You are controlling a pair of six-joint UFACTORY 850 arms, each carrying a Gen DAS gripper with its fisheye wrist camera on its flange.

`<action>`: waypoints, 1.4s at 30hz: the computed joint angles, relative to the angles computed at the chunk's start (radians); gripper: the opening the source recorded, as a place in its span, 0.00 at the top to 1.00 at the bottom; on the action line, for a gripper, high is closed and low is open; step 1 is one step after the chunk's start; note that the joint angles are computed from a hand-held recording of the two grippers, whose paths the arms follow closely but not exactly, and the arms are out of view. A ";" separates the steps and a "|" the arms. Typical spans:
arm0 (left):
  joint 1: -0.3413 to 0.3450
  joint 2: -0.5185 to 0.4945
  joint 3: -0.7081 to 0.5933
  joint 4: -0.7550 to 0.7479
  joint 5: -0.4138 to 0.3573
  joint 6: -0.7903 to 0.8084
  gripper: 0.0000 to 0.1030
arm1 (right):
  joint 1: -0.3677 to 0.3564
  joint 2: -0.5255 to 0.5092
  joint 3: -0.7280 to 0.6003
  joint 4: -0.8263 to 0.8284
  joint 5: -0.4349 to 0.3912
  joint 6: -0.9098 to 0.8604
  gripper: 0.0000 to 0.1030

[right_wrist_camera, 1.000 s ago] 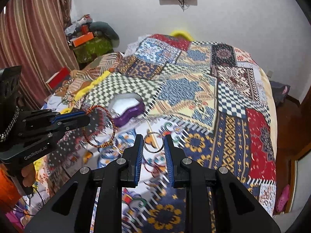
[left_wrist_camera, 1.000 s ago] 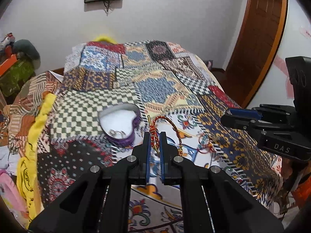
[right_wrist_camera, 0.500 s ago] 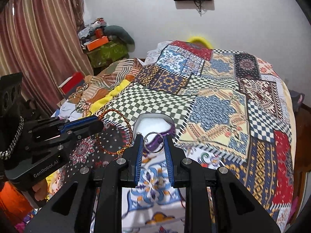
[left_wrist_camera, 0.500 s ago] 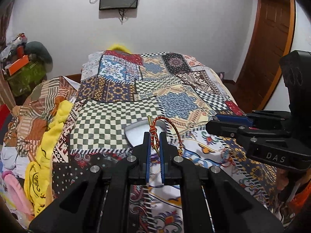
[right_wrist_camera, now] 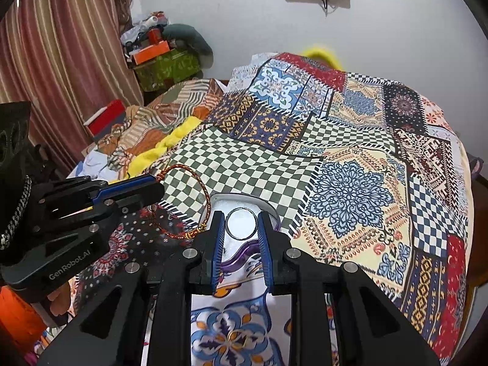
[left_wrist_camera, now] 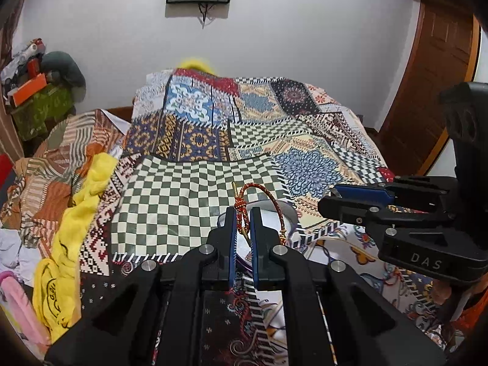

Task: Organize jewelry
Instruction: 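Carry the bracelet in the left gripper while the right gripper lowers the ring into the tin, then open the left gripper over the tin foam while the right gripper releases its ring there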

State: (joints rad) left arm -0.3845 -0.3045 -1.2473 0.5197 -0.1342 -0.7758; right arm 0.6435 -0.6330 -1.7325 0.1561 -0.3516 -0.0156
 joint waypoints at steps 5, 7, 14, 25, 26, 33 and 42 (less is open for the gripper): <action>0.020 -0.059 -0.039 -0.349 -0.015 0.343 0.94 | -0.007 -0.064 -0.084 0.013 -0.072 -0.022 0.81; 0.027 -0.082 -0.055 -0.460 -0.030 0.452 0.94 | -0.009 -0.086 -0.113 0.015 -0.098 -0.028 0.81; 0.040 -0.129 -0.089 -0.653 -0.067 0.646 0.94 | -0.010 -0.157 -0.205 -0.009 -0.174 -0.017 0.81; 0.042 -0.161 -0.124 -0.703 -0.110 0.725 0.94 | -0.008 -0.208 -0.266 -0.031 -0.226 -0.003 0.81; 0.041 -0.160 -0.124 -0.696 -0.111 0.720 0.94 | -0.009 -0.209 -0.266 -0.028 -0.226 -0.002 0.81; 0.039 -0.135 -0.099 -0.621 -0.101 0.655 0.94 | -0.014 -0.211 -0.269 0.016 -0.227 -0.025 0.81; 0.050 -0.071 -0.033 -0.353 -0.062 0.379 0.92 | 0.009 -0.251 -0.329 -0.023 -0.269 -0.039 0.81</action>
State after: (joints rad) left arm -0.3340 -0.3757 -1.2807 0.1671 -0.1966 -0.3972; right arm 0.6521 -0.8844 -2.0613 0.1332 -0.6206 -0.0546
